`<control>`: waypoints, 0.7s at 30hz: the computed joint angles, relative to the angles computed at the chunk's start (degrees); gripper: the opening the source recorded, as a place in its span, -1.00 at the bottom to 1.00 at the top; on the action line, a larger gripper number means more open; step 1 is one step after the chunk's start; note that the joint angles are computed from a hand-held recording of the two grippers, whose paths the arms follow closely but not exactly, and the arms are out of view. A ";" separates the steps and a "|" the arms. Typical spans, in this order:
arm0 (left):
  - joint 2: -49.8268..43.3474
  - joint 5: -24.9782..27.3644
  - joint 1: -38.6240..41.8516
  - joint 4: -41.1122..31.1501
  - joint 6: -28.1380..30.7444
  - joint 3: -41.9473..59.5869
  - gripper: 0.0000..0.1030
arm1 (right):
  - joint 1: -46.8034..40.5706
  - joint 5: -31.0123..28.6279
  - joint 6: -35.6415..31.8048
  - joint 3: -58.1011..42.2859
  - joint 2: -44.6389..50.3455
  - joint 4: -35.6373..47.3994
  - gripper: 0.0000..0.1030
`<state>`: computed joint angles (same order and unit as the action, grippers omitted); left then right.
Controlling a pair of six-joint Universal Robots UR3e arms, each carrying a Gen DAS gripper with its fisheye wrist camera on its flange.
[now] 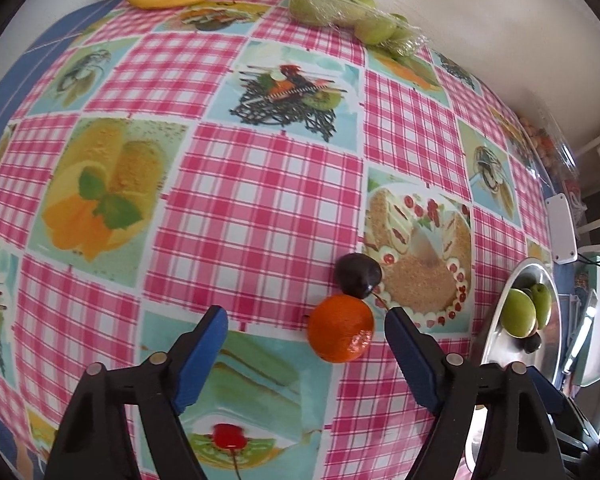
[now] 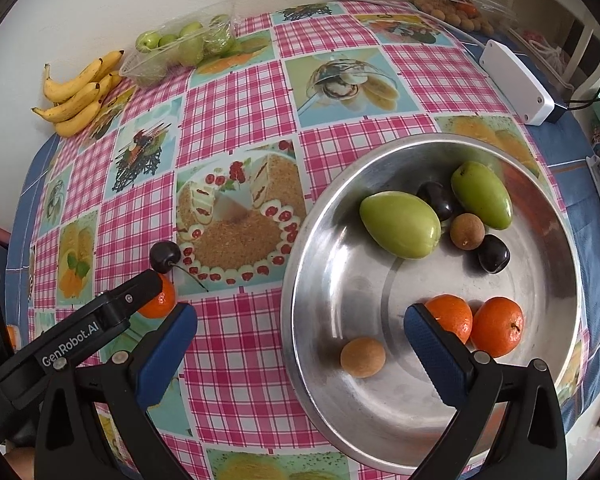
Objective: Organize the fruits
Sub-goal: 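Grasp the tangerine with the left tool while the right tool grasps the dark plum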
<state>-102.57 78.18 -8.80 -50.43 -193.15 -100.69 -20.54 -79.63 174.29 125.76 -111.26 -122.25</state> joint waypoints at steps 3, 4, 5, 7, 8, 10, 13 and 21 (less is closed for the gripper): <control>-0.36 -0.87 0.05 -0.07 0.09 -0.03 0.56 | -0.21 -0.26 -0.22 0.14 -0.13 -0.09 1.00; 0.00 -0.99 0.16 0.07 0.31 -0.49 0.52 | -0.28 -0.34 -0.30 0.18 -0.20 -0.08 1.00; -0.05 -1.08 0.11 0.36 0.41 -0.48 0.43 | -0.38 -0.33 -0.46 0.18 -0.25 -0.02 1.00; -0.21 -2.22 0.38 0.57 0.73 -0.46 0.37 | -0.39 -0.40 -0.52 0.20 -0.32 0.03 1.00; -0.20 -2.51 0.45 0.72 0.66 -0.57 0.35 | -0.44 -0.42 -0.52 0.24 -0.38 0.04 1.00; -0.29 -3.00 0.45 0.74 0.66 -0.47 0.23 | -0.56 -0.40 -0.56 0.35 -0.43 -0.01 1.00; -0.60 -3.86 0.50 0.43 1.05 -0.13 -0.07 | -0.62 -0.50 -0.40 0.39 -0.40 -0.05 1.00; -1.43 -4.41 0.40 0.04 0.48 0.77 -0.25 | -0.89 -0.33 -0.64 0.49 -0.43 -0.06 1.00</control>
